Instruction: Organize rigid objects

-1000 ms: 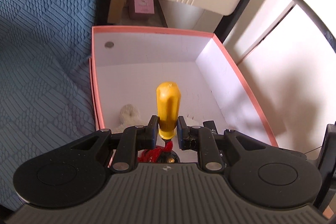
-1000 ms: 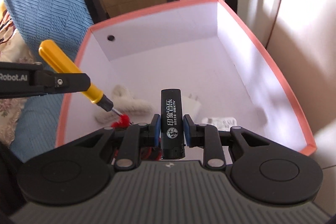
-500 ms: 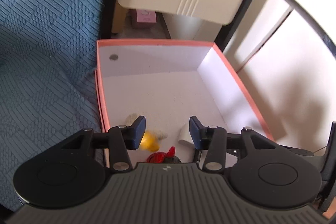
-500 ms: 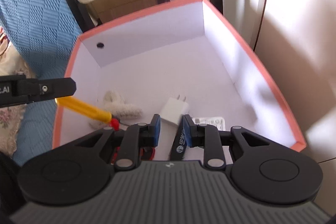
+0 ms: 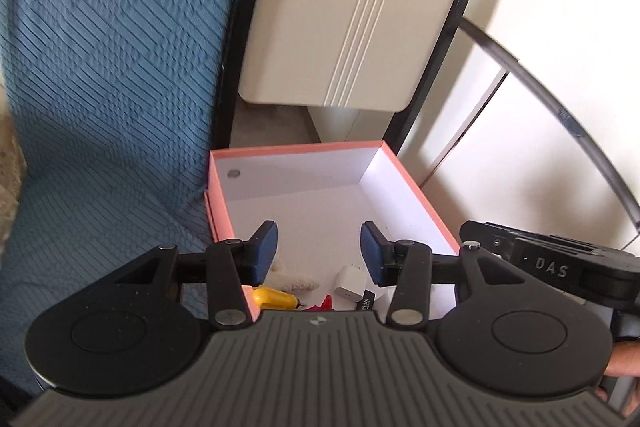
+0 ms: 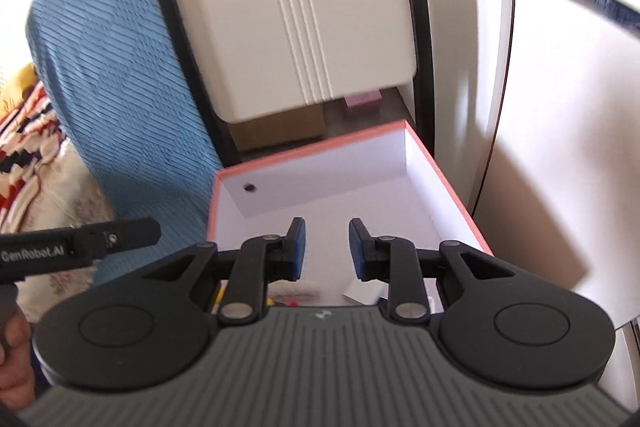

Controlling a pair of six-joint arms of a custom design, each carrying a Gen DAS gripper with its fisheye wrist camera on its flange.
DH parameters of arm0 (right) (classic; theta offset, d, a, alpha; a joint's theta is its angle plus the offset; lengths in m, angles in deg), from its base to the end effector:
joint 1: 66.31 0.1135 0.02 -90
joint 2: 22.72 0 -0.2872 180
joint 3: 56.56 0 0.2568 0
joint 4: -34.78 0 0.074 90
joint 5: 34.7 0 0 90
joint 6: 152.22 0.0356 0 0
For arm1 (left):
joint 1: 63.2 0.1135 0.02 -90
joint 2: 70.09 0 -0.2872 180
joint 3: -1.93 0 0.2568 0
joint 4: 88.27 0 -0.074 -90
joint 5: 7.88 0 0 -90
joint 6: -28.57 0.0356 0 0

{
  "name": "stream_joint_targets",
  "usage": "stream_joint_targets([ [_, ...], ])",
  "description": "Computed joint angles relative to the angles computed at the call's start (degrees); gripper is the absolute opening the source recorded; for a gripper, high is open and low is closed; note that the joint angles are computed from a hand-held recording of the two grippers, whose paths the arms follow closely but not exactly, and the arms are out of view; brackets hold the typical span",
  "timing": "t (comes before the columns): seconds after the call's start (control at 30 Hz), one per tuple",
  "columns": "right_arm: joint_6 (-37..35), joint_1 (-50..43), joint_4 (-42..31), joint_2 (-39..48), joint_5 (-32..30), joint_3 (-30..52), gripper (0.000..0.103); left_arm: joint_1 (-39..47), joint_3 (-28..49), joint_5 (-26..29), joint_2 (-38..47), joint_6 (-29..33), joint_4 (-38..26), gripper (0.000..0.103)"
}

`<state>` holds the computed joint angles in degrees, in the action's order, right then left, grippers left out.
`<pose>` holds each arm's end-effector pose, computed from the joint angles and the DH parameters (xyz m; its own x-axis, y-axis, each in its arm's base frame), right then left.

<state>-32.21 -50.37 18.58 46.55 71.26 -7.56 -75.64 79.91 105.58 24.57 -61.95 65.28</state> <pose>0.2395 0.0582 0.2288 -0.5206 0.3514 -0.7781 0.2413 0.9348 0.2607 0.3555 -0.0929 0.2531 -0.6719 0.1397 -0.7273 0.4753 0.8345 -0.2788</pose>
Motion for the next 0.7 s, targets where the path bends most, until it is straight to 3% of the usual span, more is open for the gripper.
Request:
stream_joint_targets([
  [0.17, 3.4, 7.0, -6.7, -5.4, 5.5, 2.6, 0.028, 3.6, -2.3, 3.8, -5.8, 3.2, -2.8, 0.052],
  [0.43, 12.8, 23.3, -16.2, -9.0, 21.6, 5.1, 0.028, 9.2, -8.2, 9.5, -14.6, 8.7, -5.4, 0.052],
  [0.57, 20.4, 32.0, -21.4, -8.2, 29.7, 5.4, 0.028, 12.6, -10.9, 12.9, -17.1, 12.5, -7.2, 0.052],
  [0.7, 33.3, 41.3, -28.7, -6.2, 36.8, 5.8, 0.028, 15.8, -13.7, 15.9, -19.1, 17.3, -8.9, 0.055],
])
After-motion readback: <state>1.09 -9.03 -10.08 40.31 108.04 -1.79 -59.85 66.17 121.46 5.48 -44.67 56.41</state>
